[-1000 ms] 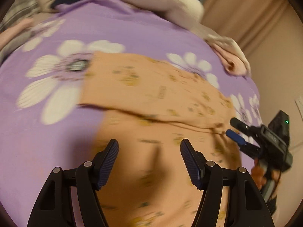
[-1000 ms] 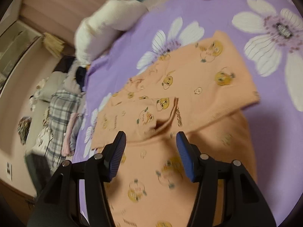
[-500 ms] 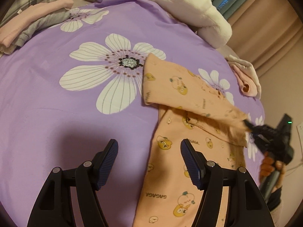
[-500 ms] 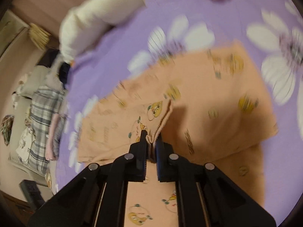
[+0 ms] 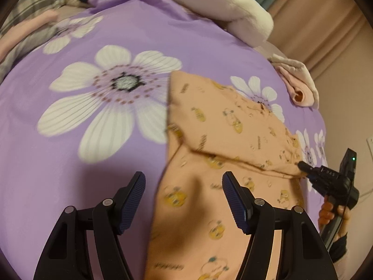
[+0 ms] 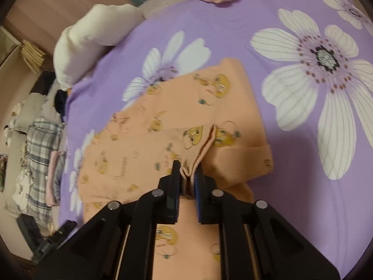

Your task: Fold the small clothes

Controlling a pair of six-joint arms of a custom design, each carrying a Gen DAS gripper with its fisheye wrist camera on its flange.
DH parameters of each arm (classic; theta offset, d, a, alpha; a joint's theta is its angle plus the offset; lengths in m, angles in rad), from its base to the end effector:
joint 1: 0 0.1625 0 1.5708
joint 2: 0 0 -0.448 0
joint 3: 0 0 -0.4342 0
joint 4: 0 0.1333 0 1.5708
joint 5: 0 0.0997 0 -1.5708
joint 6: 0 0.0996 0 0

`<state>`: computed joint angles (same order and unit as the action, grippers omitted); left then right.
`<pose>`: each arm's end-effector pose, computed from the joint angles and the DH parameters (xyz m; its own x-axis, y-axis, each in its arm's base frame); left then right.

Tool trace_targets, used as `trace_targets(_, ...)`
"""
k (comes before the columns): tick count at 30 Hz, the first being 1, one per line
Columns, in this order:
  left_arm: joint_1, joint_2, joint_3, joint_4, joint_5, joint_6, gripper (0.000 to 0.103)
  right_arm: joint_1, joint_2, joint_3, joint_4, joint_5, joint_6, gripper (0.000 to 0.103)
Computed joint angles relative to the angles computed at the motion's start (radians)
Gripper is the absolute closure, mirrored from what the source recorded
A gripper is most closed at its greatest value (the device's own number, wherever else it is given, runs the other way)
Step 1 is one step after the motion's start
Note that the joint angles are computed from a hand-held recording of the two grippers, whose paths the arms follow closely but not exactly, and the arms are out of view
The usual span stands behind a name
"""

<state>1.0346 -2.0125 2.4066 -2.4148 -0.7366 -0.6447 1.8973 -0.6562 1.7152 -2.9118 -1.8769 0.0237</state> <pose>0.0103 -0.3880 0.3839 -0.8696 -0.4122 -0.2718 -0.0783 0.6586 -0.7485 0.3191 -0.6202 -0.0062 -0.9371 -0.2048 0.2828 -0.2859 0.9149 -0.2851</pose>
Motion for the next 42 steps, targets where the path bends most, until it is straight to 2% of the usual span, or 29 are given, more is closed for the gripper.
trace_targets(3, 0.015, 0.069, -0.027, -0.081, -0.024, 0.090, 0.036, 0.023, -0.007, 0.028, -0.125, -0.089, -0.055, 0.085)
trace_targets(4, 0.019, 0.091, -0.037, -0.102, -0.027, 0.113, 0.036, 0.032, -0.011, 0.035, -0.170, -0.099, -0.094, 0.085)
trace_targets(6, 0.037, 0.141, -0.059, -0.150, -0.051, 0.170, 0.036, 0.039, -0.018, 0.040, -0.198, -0.065, -0.151, 0.085)
trace_targets(8, 0.060, 0.190, -0.078, -0.197, -0.070, 0.212, 0.036, 0.043, -0.020, 0.035, -0.178, -0.011, -0.211, 0.085)
trace_targets(10, 0.081, 0.225, -0.094, -0.211, -0.084, 0.234, 0.037, 0.049, -0.009, 0.027, -0.148, 0.003, -0.257, 0.086)
trace_targets(12, 0.095, 0.249, -0.103, -0.205, -0.080, 0.245, 0.043, 0.053, 0.013, 0.012, -0.111, -0.033, -0.279, 0.089)
trace_targets(17, 0.120, 0.243, -0.084, -0.170, -0.080, 0.265, 0.045, 0.046, 0.029, 0.040, -0.077, -0.128, -0.292, 0.089)
trace_targets(18, 0.120, 0.241, -0.080, -0.172, -0.078, 0.280, 0.045, 0.043, 0.032, 0.050, -0.083, -0.149, -0.307, 0.092)
trace_targets(20, 0.111, 0.237, -0.078, -0.154, -0.066, 0.285, 0.045, 0.036, 0.034, 0.066, -0.113, -0.152, -0.336, 0.093)
trace_targets(22, 0.108, 0.228, -0.084, -0.123, -0.073, 0.266, 0.045, 0.035, 0.030, 0.067, -0.111, -0.148, -0.324, 0.092)
trace_targets(26, 0.097, 0.140, -0.058, -0.074, -0.132, 0.178, 0.045, 0.043, -0.013, 0.103, -0.095, -0.123, -0.281, 0.083)
trace_targets(27, 0.088, 0.111, -0.045, -0.059, -0.134, 0.164, 0.045, 0.044, -0.030, 0.124, -0.105, -0.109, -0.284, 0.077)
trace_targets(28, 0.076, 0.077, -0.031, -0.038, -0.133, 0.145, 0.040, 0.044, -0.047, 0.147, -0.114, -0.096, -0.284, 0.069)
trace_targets(29, 0.064, 0.035, -0.014, -0.015, -0.132, 0.123, 0.033, 0.042, -0.068, 0.173, -0.119, -0.083, -0.283, 0.064)
trace_targets(30, 0.050, -0.018, 0.008, 0.003, -0.135, 0.099, 0.032, 0.040, -0.092, 0.202, -0.128, -0.073, -0.284, 0.056)
trace_targets(31, 0.038, -0.075, 0.031, 0.024, -0.141, 0.072, 0.032, 0.037, -0.112, 0.230, -0.140, -0.069, -0.285, 0.051)
trace_targets(37, 0.060, -0.289, 0.104, 0.100, -0.243, -0.034, 0.032, 0.003, -0.221, 0.371, -0.196, -0.065, -0.254, 0.051)
trace_targets(42, 0.103, -0.326, 0.152, 0.007, -0.382, 0.011, 0.032, -0.062, -0.298, 0.443, -0.180, -0.006, -0.189, 0.049)
